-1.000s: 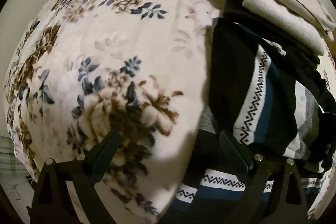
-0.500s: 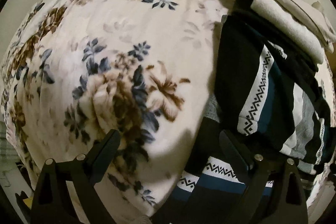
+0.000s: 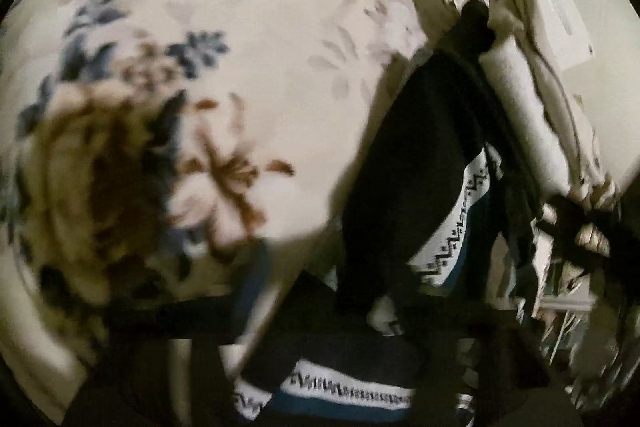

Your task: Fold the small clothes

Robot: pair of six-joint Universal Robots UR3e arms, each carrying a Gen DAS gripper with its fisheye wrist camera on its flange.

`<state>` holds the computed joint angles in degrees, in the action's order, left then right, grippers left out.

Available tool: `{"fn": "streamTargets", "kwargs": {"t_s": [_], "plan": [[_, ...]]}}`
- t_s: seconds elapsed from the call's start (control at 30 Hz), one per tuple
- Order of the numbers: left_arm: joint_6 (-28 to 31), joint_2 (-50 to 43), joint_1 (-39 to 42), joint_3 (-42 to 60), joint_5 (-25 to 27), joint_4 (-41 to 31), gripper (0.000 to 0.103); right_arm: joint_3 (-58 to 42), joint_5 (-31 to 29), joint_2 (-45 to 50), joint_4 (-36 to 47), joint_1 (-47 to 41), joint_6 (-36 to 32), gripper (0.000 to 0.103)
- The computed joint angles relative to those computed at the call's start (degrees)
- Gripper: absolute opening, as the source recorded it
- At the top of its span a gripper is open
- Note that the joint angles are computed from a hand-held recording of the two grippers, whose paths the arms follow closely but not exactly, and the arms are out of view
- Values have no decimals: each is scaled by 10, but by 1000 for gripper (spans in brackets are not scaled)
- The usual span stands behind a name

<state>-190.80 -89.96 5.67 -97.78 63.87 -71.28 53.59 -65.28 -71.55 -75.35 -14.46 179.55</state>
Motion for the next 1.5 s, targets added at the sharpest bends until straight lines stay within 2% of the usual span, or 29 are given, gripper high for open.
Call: {"fn": "streamTargets", "kwargs": {"t_s": [0.03, 0.1, 0.2, 0.23, 0.27, 0.3, 0.43, 0.5, 0.57, 0.6, 0.63, 0.67, 0.7, 0.73, 0.77, 0.87, 0.93, 0.97, 1.0, 1.1, 1.27, 1.33, 1.37, 1.4, 1.43, 1.47, 1.5], "plan": [[3, -5, -8, -2, 9, 11, 24, -57, -4, 60, 13, 27, -9, 52], [1, -14, -22, -2, 24, 31, 23, -173, -38, 155, 54, 70, -10, 53], [7, -18, -28, -2, 32, 39, 24, -221, -59, 218, 69, 94, -35, 53], [11, -19, -27, -3, 33, 41, 24, -238, -66, 234, 80, 101, -44, 45], [11, -23, -29, 0, 34, 42, 24, -231, -69, 236, 70, 108, -50, 11], [14, -25, -29, 0, 34, 44, 24, -219, -78, 233, 58, 115, -51, 3], [26, -25, -25, -8, 32, 50, 24, -183, -133, 213, -26, 123, -4, 2], [27, -32, -25, 3, 33, 46, 24, -208, -125, 224, -7, 112, 6, 2], [22, -35, -32, 24, 54, 33, 24, -226, -129, 228, 10, 110, 7, 5], [21, -30, -34, 32, 68, 30, 24, -225, -121, 218, 24, 102, 8, 10], [20, -26, -38, 40, 85, 31, 24, -214, -104, 200, 37, 91, 11, 23], [20, -20, -46, 51, 110, 30, 29, -180, -83, 157, 51, 66, 10, 44], [22, -15, -51, 61, 128, 28, 35, -138, -69, 115, 49, 47, 10, 52], [25, -7, -56, 68, 143, 29, 50, -92, -51, 63, 55, 17, 1, 58], [28, 0, -58, 75, 155, 27, 70, -62, -38, 8, 86, -22, -14, 58], [35, 29, -61, 89, 185, 21, 87, -25, -41, -115, 207, -153, -85, 60], [35, 46, -63, 95, 204, 12, 92, -21, -52, -168, 281, -265, -152, 65], [27, 54, -66, 97, 213, 8, 92, -31, -80, -180, 306, -325, -171, 65], [12, 70, -68, 90, 216, 7, 92, -19, -81, -194, 319, -382, -210, 65], [-33, 107, -96, 63, 243, 17, 92, 31, -102, -184, 283, -514, -275, 66], [-161, 125, -243, 73, 369, -43, 92, 89, -93, -66, 193, -561, -317, 66], [-241, 113, -328, 95, 418, -93, 92, 95, -77, -24, 202, -560, -338, 66], [-270, 109, -357, 101, 434, -112, 92, 99, -77, -4, 205, -555, -349, 63], [-309, 98, -394, 115, 451, -140, 92, 110, -80, 0, 196, -550, -356, 56], [-345, 86, -427, 128, 460, -167, 92, 124, -83, -2, 180, -549, -364, 22], [-376, 75, -453, 141, 466, -191, 92, 129, -95, -2, 165, -545, -370, 8], [-412, 63, -483, 157, 468, -219, 92, 121, -92, -1, 170, -550, -380, 8]]}}
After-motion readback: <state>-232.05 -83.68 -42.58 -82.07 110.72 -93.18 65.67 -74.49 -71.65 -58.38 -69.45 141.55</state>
